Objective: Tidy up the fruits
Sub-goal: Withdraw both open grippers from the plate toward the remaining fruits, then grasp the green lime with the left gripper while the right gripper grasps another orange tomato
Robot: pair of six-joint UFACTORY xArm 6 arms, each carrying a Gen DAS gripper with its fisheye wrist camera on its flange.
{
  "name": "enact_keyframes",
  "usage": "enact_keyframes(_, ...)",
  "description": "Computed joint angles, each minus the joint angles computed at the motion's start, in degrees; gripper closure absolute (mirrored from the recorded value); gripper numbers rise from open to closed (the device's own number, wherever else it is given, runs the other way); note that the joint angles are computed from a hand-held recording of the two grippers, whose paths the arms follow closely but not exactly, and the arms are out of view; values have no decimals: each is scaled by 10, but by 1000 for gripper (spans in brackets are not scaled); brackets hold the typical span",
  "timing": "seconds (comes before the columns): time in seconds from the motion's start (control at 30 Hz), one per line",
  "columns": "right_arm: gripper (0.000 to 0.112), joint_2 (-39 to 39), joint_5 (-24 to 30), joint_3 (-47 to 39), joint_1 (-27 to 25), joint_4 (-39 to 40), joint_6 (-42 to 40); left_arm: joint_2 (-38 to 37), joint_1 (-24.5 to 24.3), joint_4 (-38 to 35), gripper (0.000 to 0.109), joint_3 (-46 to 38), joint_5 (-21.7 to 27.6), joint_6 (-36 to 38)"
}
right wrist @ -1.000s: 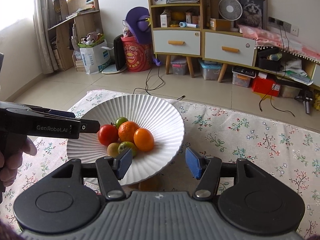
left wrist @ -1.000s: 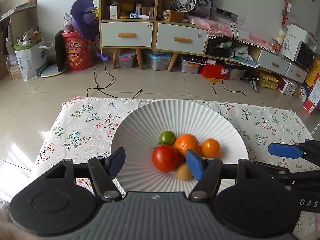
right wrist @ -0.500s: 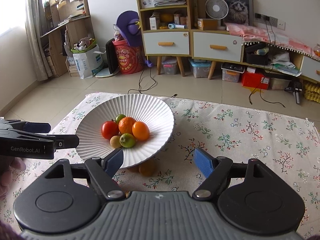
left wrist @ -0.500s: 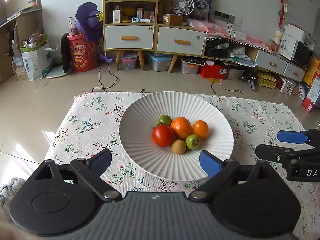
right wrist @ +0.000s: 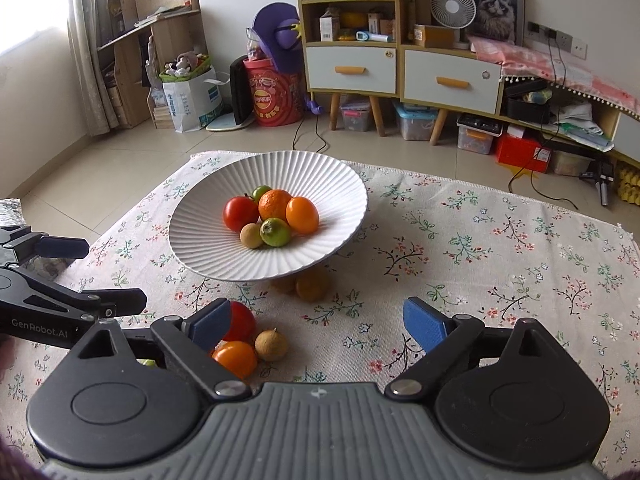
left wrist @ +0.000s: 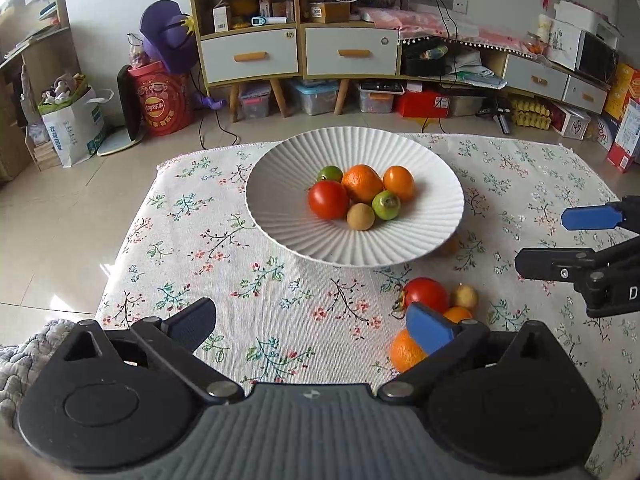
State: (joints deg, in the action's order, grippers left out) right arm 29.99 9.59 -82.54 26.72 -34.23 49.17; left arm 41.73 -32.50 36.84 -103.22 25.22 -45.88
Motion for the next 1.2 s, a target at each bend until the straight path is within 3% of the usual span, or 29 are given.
enact_keyframes(0.07,21,-1,0,5,4,38,-34,0,-3,-22,11,0,7,27)
enact_keyframes(0.5,19,-9,3,34,12,-4,-19,-29,-16,-85,11,75,-17,122)
enact_keyframes(0.77,19,6,23,27,24,51,-82,-27,-18,-138,13,84,-13,170)
enact_keyframes(0.97,19,11,30,23,31,69,-107,-32,-19,-180,23,96,-33,193)
enact_keyframes(1.2,20,12,33,24,33,79,-121,-32,-19,-258,50,112,-76,251)
